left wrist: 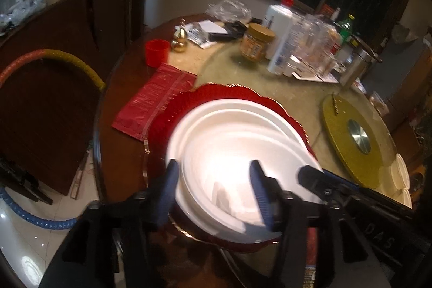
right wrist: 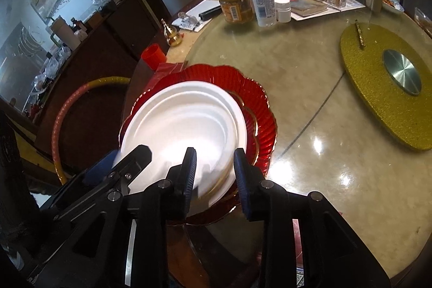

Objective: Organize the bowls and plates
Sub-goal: 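Open both grippers and lift them off the nested white bowls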

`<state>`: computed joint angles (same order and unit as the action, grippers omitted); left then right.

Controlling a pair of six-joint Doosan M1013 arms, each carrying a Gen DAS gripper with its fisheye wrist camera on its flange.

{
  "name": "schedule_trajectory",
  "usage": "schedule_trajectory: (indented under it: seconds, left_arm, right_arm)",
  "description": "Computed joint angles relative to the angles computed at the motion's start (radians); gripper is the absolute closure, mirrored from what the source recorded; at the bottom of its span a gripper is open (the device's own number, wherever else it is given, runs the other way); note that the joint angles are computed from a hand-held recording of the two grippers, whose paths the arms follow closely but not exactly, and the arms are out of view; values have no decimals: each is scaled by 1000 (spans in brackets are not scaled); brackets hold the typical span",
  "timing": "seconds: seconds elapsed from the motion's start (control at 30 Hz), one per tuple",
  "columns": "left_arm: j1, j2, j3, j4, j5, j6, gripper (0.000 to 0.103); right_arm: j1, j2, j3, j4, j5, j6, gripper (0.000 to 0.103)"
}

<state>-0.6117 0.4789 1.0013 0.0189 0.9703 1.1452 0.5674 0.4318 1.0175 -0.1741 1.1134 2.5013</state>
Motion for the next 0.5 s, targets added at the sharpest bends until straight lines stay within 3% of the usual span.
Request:
schedule_trajectory:
  seconds: [0.07,0.5]
  left_arm:
    - [2,-6,8,2,-11,-12,36]
    - [-11,-51,62,76,-115,-67,35]
  right_arm:
    - [2,-4,3,-9,0,11,74]
    - [2,-51,73,-20,-90,60,75]
